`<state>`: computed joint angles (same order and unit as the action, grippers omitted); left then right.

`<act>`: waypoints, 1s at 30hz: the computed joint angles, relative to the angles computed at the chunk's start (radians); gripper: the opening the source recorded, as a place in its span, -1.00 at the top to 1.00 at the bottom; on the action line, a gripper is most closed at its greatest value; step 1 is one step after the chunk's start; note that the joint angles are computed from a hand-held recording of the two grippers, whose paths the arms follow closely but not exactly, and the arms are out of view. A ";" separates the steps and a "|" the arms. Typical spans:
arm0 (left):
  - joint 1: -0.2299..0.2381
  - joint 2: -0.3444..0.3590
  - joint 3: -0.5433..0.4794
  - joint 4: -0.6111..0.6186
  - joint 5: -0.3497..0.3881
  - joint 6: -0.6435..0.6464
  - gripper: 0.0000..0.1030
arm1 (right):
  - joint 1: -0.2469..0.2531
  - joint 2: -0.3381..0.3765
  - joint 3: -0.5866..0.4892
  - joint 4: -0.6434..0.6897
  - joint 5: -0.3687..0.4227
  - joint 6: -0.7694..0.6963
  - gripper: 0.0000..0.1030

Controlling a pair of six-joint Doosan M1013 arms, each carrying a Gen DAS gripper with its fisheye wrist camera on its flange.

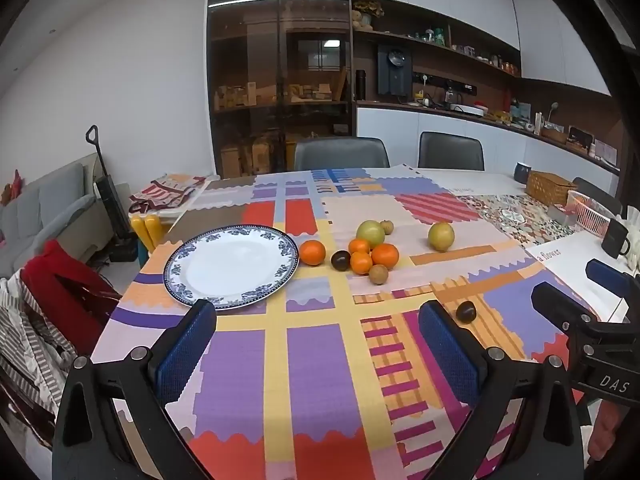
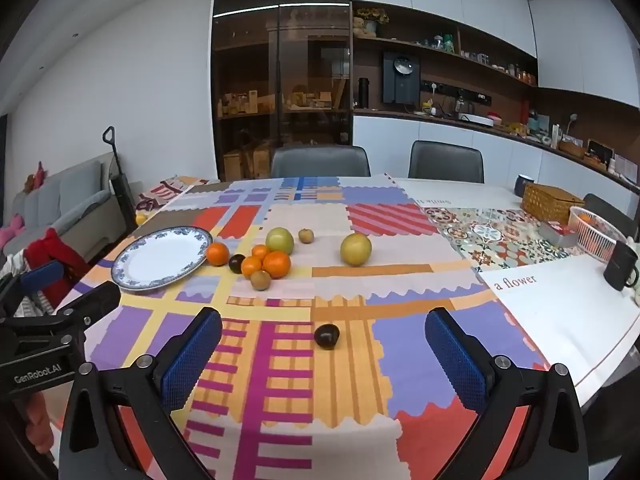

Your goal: Organize fruits

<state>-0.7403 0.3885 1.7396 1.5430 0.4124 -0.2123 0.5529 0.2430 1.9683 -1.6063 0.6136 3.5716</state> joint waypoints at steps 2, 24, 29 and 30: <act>-0.001 0.000 0.001 0.009 0.004 -0.008 -1.00 | 0.000 0.001 -0.002 0.004 0.000 -0.004 -0.99; 0.000 0.000 0.004 0.013 0.012 -0.013 -1.00 | 0.000 0.003 -0.007 0.021 -0.010 -0.017 -0.99; -0.001 -0.001 0.003 0.008 0.012 -0.009 -1.00 | -0.001 0.003 -0.006 0.019 -0.012 -0.016 -0.99; -0.001 -0.001 0.004 0.011 0.012 -0.012 -1.00 | 0.000 0.002 -0.005 0.018 -0.011 -0.014 -0.99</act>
<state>-0.7410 0.3879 1.7434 1.5540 0.4247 -0.2241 0.5527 0.2454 1.9632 -1.5885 0.6030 3.5578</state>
